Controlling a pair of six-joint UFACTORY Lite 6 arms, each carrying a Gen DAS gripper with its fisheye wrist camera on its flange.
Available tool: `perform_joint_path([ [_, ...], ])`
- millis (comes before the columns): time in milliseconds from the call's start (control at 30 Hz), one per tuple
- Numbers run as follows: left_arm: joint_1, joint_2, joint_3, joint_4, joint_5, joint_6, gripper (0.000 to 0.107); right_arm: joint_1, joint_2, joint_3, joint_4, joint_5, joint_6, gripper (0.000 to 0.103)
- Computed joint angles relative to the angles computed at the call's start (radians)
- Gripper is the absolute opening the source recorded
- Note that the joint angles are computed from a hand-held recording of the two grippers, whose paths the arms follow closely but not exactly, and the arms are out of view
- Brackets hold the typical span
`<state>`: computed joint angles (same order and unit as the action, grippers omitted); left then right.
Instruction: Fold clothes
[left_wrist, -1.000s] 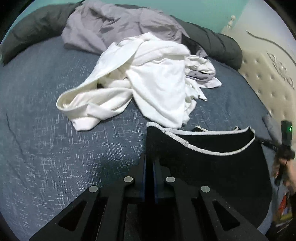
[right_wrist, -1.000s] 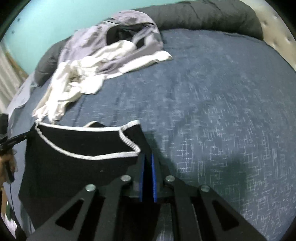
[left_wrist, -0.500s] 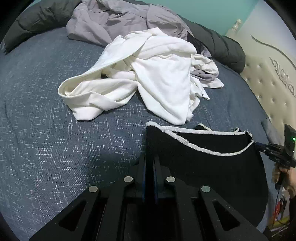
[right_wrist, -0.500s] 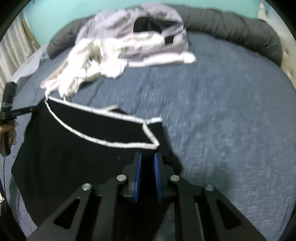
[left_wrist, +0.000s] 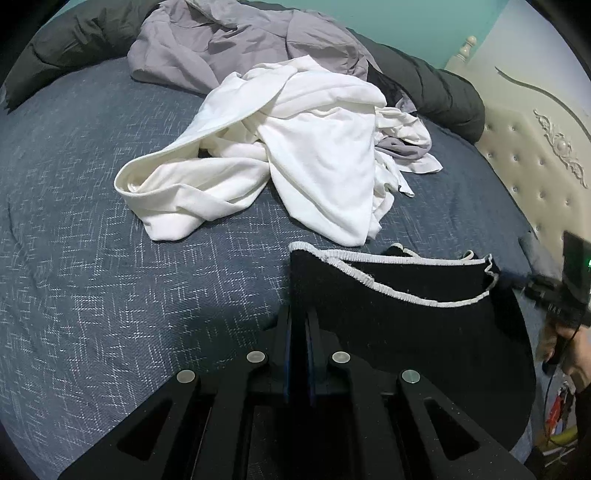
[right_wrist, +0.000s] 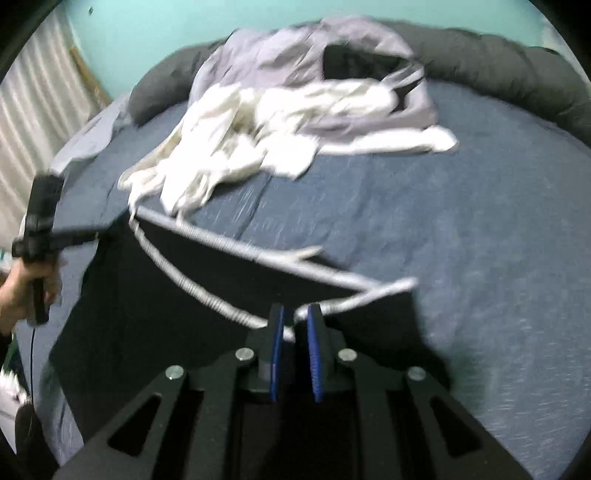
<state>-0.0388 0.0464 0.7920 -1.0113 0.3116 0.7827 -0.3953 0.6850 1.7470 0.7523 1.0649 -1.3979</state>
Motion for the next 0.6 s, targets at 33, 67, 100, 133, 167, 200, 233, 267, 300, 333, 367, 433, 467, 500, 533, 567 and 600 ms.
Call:
perform_joint_path([
  [33, 0.0, 0.001, 0.0, -0.003, 0.0, 0.003, 0.007, -0.02, 0.022, 0.054, 0.012, 0.013, 0.027, 0.012],
  [67, 0.0, 0.002, 0.0, -0.007, -0.001, 0.006, 0.007, -0.038, 0.057, 0.122, 0.007, 0.03, 0.062, 0.012],
  [100, 0.0, 0.003, 0.0, -0.012, -0.002, 0.009, 0.007, -0.047, 0.086, 0.175, -0.016, 0.04, 0.092, 0.013],
  [133, -0.001, 0.005, 0.0, -0.013, -0.003, 0.009, 0.007, -0.052, 0.115, 0.225, -0.043, 0.05, 0.12, 0.013],
  [167, -0.003, 0.006, 0.001, -0.011, -0.006, 0.005, 0.007, -0.051, 0.122, 0.236, -0.075, 0.046, 0.124, 0.013],
  [200, -0.006, 0.008, 0.003, -0.002, -0.008, -0.004, 0.007, -0.048, 0.123, 0.235, -0.107, 0.037, 0.122, 0.015],
  [233, -0.009, 0.009, 0.005, 0.01, -0.009, -0.017, 0.007, -0.043, 0.112, 0.21, -0.127, 0.021, 0.111, 0.017],
  [267, -0.01, 0.01, 0.007, 0.02, -0.009, -0.027, 0.007, -0.033, 0.097, 0.174, -0.151, 0.001, 0.099, 0.025],
  [300, -0.012, 0.01, 0.007, 0.028, -0.01, -0.036, 0.007, -0.022, 0.087, 0.144, -0.17, -0.02, 0.091, 0.033],
  [333, -0.014, 0.008, 0.007, 0.036, -0.012, -0.045, 0.007, -0.001, 0.066, 0.094, -0.193, -0.068, 0.082, 0.034],
  [367, -0.017, 0.008, 0.007, 0.045, -0.015, -0.055, 0.007, 0.013, 0.056, 0.059, -0.206, -0.101, 0.072, 0.034],
  [433, -0.021, 0.01, 0.008, 0.052, -0.017, -0.063, 0.007, 0.042, 0.033, -0.013, -0.231, -0.178, 0.053, 0.034],
  [467, -0.022, 0.011, 0.008, 0.052, -0.017, -0.062, 0.007, 0.048, 0.015, -0.056, -0.238, -0.221, 0.031, 0.034],
  [500, -0.022, 0.013, 0.009, 0.049, -0.017, -0.058, 0.007, 0.053, 0.002, -0.091, -0.241, -0.26, 0.002, 0.034],
  [533, -0.023, 0.017, 0.01, 0.042, -0.018, -0.051, 0.007, 0.058, -0.009, -0.123, -0.244, -0.297, -0.028, 0.034],
  [567, -0.024, 0.02, 0.01, 0.035, -0.02, -0.043, 0.007, 0.057, -0.006, -0.128, -0.243, -0.307, -0.041, 0.034],
  [600, -0.025, 0.021, 0.01, 0.028, -0.022, -0.037, 0.007, 0.053, -0.001, -0.126, -0.242, -0.309, -0.051, 0.029],
])
